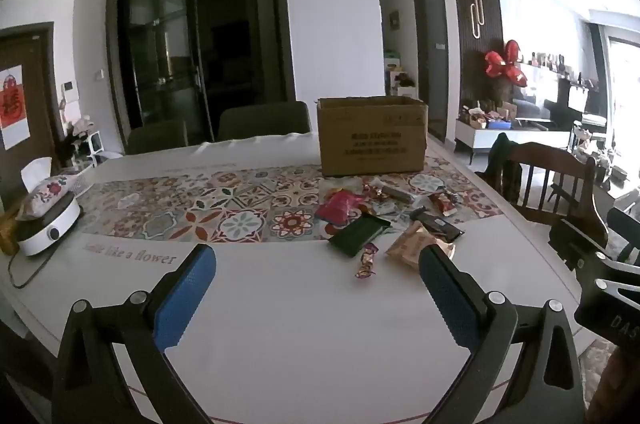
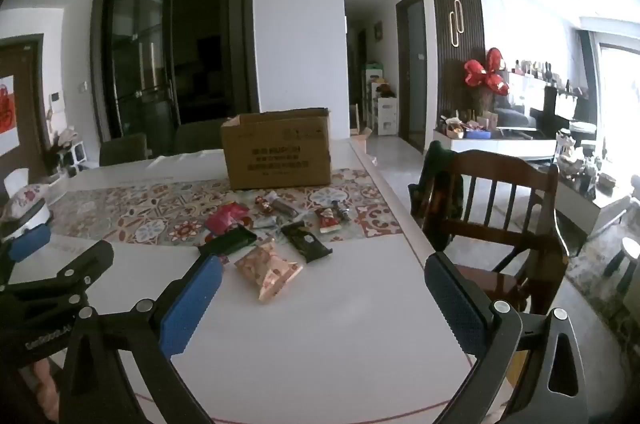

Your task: Organize snacks

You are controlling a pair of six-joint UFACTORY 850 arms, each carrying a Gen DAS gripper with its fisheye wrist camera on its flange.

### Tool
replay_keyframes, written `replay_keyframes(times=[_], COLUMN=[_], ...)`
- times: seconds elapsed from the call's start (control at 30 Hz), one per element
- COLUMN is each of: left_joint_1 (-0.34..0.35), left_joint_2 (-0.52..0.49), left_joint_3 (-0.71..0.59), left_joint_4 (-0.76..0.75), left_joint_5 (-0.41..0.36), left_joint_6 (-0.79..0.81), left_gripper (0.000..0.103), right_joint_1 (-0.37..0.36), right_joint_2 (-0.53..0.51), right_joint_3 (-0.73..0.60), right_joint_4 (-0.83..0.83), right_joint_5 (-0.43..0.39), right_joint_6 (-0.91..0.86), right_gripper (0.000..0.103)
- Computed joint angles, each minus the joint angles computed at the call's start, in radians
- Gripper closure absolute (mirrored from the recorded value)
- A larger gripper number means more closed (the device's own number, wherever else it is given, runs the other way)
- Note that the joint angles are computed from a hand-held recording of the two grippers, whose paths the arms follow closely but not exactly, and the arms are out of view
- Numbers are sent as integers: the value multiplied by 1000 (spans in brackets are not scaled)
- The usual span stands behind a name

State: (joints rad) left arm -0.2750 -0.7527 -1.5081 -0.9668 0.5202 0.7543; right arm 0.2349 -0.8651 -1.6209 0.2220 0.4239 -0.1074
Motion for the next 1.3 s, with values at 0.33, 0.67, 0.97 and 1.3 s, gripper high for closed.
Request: replay_keyframes(times=[0.33,0.67,0.97,1.3], left_joint_1=[-4,-3,-3,-3], left_joint_2=[13,13,14,15], left_joint_3=[25,25,26,28], left_joint_4=[9,10,10,13], left_joint_5=[52,50,52,52], left_joint_6=[-26,-29,-30,-34], left_gripper=[0,0,0,0], right_joint_1=[-1,2,3,3], right_joint_2=[1,4,6,10], right_joint_3=[0,3,6,12], right_joint_4=[5,15,19,16], right_joint_5=[-11,-5,-2,4], right_joint_6=[-9,-20,-28,-26], right_gripper=[1,1,1,1])
